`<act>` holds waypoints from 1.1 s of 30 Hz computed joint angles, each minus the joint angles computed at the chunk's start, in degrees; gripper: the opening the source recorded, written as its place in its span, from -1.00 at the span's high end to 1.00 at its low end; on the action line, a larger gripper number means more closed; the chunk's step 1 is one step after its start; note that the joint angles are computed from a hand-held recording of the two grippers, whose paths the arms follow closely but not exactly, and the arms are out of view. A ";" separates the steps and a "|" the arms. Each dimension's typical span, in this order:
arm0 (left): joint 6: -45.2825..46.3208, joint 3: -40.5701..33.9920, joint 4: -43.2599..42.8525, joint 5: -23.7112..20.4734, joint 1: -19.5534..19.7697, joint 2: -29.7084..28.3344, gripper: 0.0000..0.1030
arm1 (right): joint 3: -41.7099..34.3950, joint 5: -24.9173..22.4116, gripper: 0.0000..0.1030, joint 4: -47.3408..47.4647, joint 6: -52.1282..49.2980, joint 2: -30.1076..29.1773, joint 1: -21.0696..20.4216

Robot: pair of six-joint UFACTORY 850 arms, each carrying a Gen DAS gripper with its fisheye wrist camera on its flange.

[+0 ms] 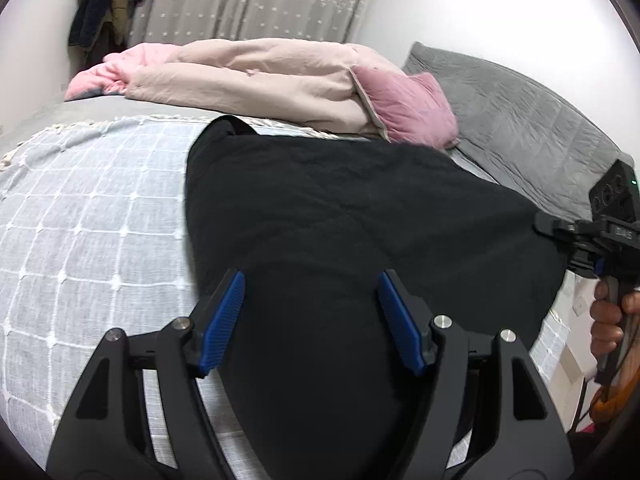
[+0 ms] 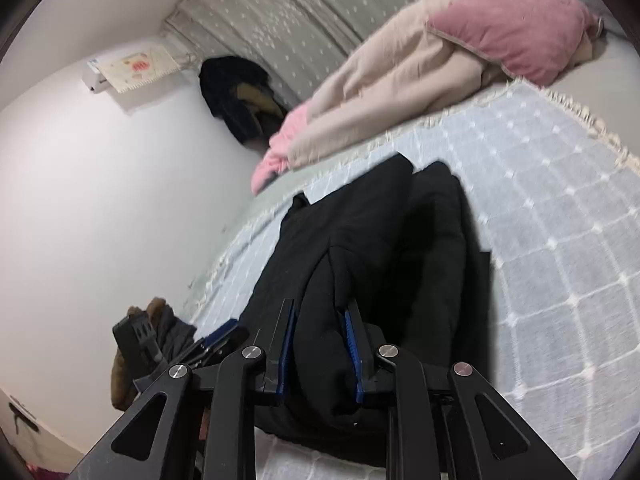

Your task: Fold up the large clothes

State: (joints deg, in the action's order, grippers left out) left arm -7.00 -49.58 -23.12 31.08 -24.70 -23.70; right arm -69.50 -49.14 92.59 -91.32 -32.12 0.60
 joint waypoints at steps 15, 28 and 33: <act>18.54 0.64 -14.88 2.02 -3.10 2.35 -0.11 | 4.92 27.00 0.18 11.07 -14.00 4.63 4.99; 26.37 -0.14 -15.41 -1.18 -5.62 -0.58 -0.04 | -2.03 30.07 -0.04 -23.66 15.29 -2.89 6.60; 24.44 0.77 -15.47 -5.71 -4.01 2.17 -0.41 | -3.02 28.39 -0.12 -23.61 16.57 -3.40 6.02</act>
